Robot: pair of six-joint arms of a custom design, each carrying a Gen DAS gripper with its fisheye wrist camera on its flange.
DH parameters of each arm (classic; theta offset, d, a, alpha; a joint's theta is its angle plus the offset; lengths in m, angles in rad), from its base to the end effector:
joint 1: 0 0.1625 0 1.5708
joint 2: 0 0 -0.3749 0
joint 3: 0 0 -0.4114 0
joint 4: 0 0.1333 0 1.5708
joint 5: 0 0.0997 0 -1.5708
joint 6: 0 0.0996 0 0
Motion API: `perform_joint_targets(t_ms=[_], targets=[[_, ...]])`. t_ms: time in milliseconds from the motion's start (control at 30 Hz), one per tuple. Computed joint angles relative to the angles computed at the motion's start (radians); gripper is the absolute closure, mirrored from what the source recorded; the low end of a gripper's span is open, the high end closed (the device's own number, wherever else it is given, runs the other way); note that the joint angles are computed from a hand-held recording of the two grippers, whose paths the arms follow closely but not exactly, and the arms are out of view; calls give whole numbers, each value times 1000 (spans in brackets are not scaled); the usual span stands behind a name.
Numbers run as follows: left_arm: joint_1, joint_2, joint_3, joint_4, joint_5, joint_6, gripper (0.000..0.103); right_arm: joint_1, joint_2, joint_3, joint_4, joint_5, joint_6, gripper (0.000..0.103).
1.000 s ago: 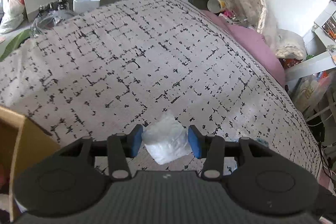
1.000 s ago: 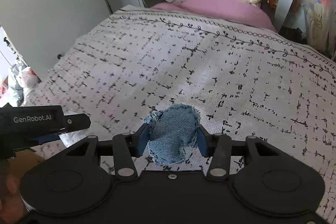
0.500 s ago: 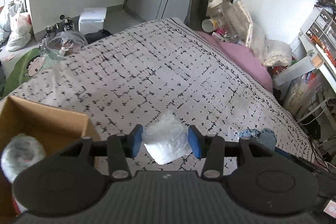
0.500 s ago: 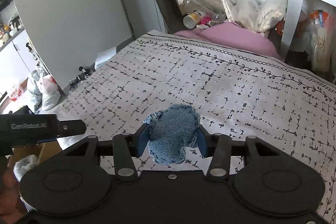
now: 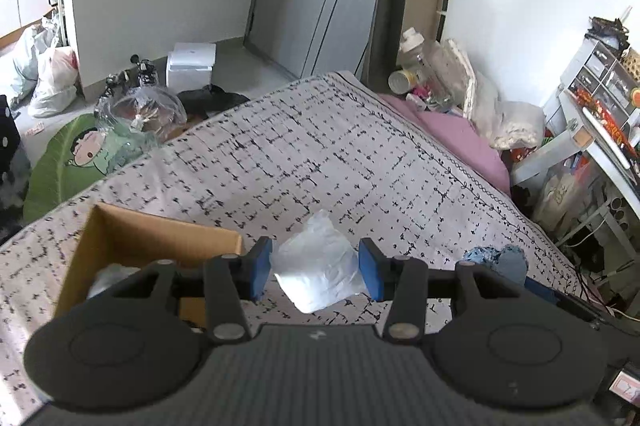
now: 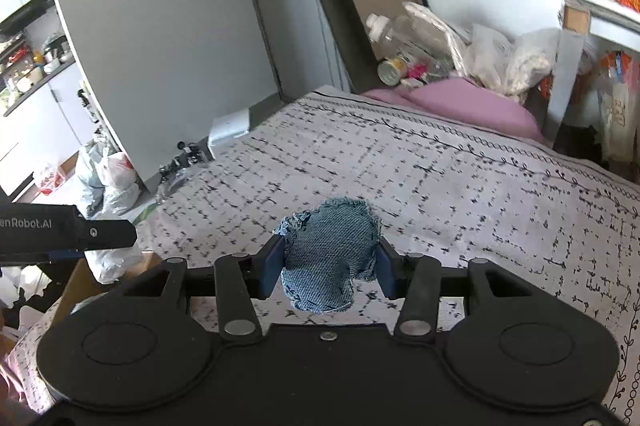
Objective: Organize soft objects
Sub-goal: 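Carry the white bag and denim pouch over the cardboard box with both tools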
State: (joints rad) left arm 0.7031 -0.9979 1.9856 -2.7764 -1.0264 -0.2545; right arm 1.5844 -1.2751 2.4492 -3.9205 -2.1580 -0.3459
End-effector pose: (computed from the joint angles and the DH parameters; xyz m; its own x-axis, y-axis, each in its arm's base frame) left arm -0.2966 -0.4938 0.0725 -0.8055 0.4026 -0.4349 0.5601 0.7570 -0.3365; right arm 0.0833 -0.3820 0.2018 -0.7879 0.3398 0.5136 -0.2895 0.5317 -0.7959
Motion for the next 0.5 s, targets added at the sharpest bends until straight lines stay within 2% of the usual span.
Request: perform_joint_targets(t_ms=[267, 500], targets=[[8, -91, 32, 23, 26, 7, 57, 66, 42, -20, -16, -33, -27, 56], [30, -145, 47, 59, 66, 5, 57, 97, 61, -34, -10, -14, -28, 56]])
